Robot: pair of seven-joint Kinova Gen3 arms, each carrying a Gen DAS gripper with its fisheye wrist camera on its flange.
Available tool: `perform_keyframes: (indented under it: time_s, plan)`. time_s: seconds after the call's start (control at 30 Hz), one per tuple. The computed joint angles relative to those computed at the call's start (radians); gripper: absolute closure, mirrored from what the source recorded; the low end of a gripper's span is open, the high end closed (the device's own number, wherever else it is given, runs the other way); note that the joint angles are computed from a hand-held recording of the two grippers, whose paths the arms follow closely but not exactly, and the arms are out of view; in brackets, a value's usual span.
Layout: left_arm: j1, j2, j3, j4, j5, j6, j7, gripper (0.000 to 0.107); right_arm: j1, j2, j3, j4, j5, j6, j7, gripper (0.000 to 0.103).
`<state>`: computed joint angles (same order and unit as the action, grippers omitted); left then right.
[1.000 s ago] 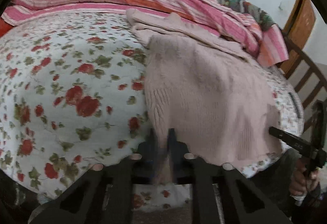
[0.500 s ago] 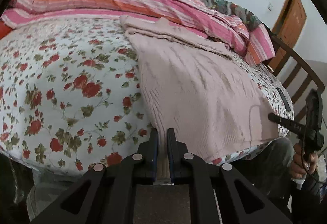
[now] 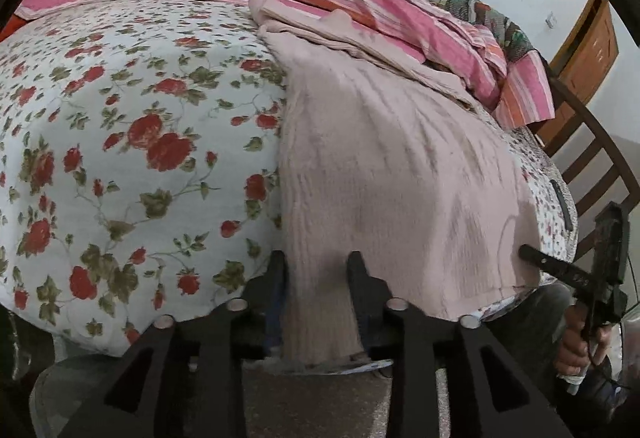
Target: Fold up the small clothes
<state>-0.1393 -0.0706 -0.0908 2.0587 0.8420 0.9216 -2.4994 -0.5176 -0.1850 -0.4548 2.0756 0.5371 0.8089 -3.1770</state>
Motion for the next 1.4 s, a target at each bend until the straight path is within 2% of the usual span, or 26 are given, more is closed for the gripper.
perform_keyframes:
  time_s: [0.07, 0.13, 0.17, 0.2, 0.23, 0.3, 0.33, 0.37, 0.57, 0.7, 0.9, 1.07, 1.27, 1.4]
  plan:
    - [0.004, -0.006, 0.002, 0.005, 0.005, 0.001, -0.006, 0.066, -0.002, 0.014, -0.027, -0.012, 0.028, 0.029, -0.021, 0.073]
    - [0.012, -0.015, 0.007, 0.009, -0.010, 0.000, -0.002, 0.067, -0.022, 0.016, -0.005, -0.014, 0.014, 0.018, 0.001, 0.076]
    - [0.013, -0.016, 0.004, 0.008, -0.010, 0.008, -0.004, 0.067, -0.026, 0.017, -0.006, -0.017, 0.018, 0.020, 0.001, 0.080]
    - [0.013, -0.018, 0.000, 0.010, -0.008, 0.018, -0.007, 0.068, -0.032, 0.018, 0.000, -0.018, 0.011, 0.014, 0.016, 0.095]
    - [0.011, -0.017, -0.006, 0.009, -0.006, 0.036, -0.010, 0.068, -0.036, 0.019, 0.002, -0.023, 0.006, 0.016, 0.029, 0.097]
    - [0.003, -0.012, -0.014, 0.004, -0.009, 0.067, -0.004, 0.077, -0.044, 0.020, -0.011, -0.034, 0.024, 0.037, 0.025, 0.097]
    - [-0.001, -0.011, -0.014, 0.001, -0.016, 0.076, 0.003, 0.092, -0.047, 0.008, -0.014, -0.031, 0.034, 0.034, 0.017, 0.097]
    - [-0.006, -0.014, -0.018, 0.005, -0.011, 0.076, -0.003, 0.101, -0.045, -0.008, -0.015, -0.024, 0.042, 0.023, 0.007, 0.098]
    - [-0.055, -0.057, -0.080, -0.002, 0.115, 0.180, -0.076, 0.101, 0.025, -0.131, -0.050, -0.004, 0.054, -0.038, -0.018, 0.098]
    - [-0.061, -0.102, -0.093, -0.037, 0.164, 0.203, -0.073, 0.101, 0.084, -0.189, -0.064, -0.035, 0.044, -0.035, 0.013, 0.098]
    - [-0.044, -0.108, -0.094, -0.105, 0.220, 0.189, -0.031, 0.101, 0.159, -0.227, -0.041, -0.077, 0.003, -0.084, 0.087, 0.098]
    - [-0.034, -0.093, -0.090, -0.149, 0.245, 0.157, -0.007, 0.101, 0.197, -0.250, 0.011, -0.087, -0.058, -0.162, 0.167, 0.098]
    - [-0.025, -0.046, -0.066, -0.205, 0.287, 0.116, 0.018, 0.101, 0.261, -0.220, 0.042, -0.124, -0.116, -0.237, 0.272, 0.098]
    - [-0.015, -0.001, -0.029, -0.256, 0.299, 0.070, 0.047, 0.101, 0.285, -0.186, 0.104, -0.133, -0.193, -0.323, 0.339, 0.098]
